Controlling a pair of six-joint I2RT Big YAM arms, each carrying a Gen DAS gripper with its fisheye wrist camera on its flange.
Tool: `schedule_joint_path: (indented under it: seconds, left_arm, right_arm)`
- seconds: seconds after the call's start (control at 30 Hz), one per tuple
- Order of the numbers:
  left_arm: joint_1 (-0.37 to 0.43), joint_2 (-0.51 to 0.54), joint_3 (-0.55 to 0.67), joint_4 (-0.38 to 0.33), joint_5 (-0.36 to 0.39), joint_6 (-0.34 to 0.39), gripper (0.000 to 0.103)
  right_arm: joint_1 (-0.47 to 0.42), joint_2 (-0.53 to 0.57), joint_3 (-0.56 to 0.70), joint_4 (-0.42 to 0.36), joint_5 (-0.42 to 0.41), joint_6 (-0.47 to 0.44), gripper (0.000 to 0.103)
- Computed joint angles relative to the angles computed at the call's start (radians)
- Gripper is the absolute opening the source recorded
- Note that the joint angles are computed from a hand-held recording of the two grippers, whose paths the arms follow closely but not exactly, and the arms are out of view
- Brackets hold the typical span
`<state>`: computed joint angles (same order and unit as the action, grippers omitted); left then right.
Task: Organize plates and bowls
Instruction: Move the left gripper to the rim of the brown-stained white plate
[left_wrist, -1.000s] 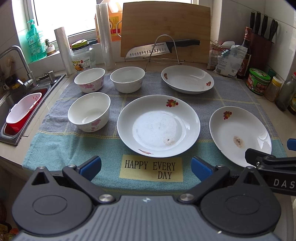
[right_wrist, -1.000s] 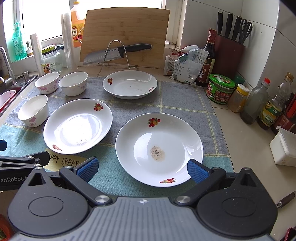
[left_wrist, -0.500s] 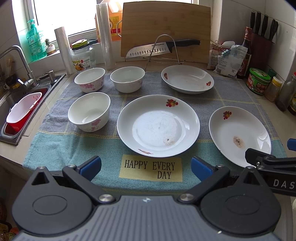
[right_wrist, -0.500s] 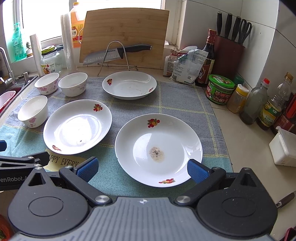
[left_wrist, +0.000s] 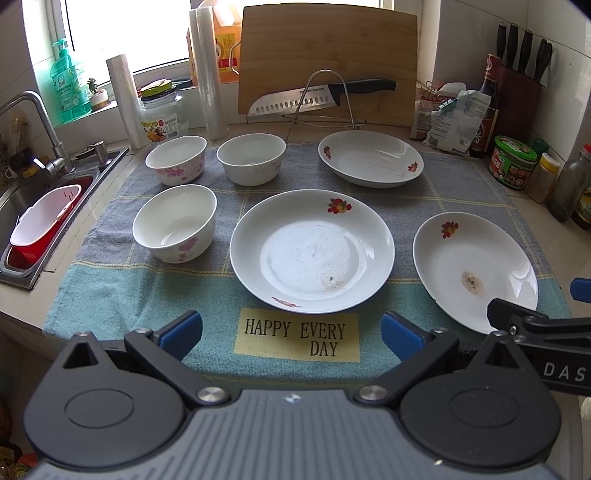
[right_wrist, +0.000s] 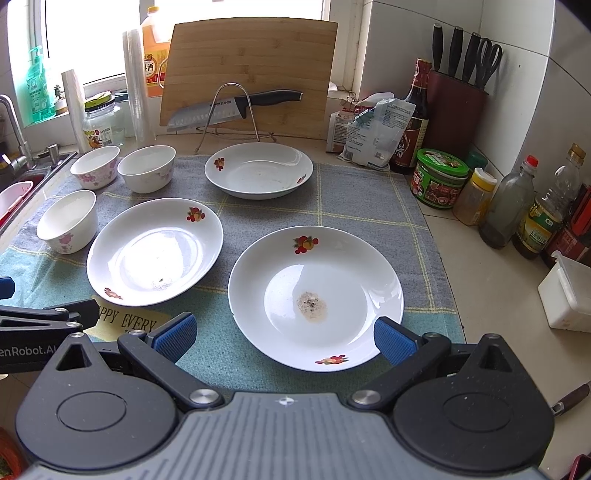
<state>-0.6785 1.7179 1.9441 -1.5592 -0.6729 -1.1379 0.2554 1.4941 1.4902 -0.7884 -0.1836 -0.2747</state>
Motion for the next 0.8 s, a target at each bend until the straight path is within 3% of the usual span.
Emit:
schedule_joint_path:
  seconds: [0.33,0.57,0.8]
  left_arm:
    - [-0.002,-0.021,-0.041,0.088,-0.005,0.05,0.102]
    - [0.0,-0.058,-0.113,0.222,-0.006,0.091,0.102]
    - [0.016,-0.088,-0.17,0.319,0.046,0.141,0.102]
  right_arm:
    - [-0.026,-0.018,-0.052,0.086,-0.074,-0.043,0.103]
    - [-0.056,-0.005,-0.086,0.131,-0.118,-0.114,0.103]
    - [-0.099,0.015,-0.109,0.137,-0.164,-0.169,0.103]
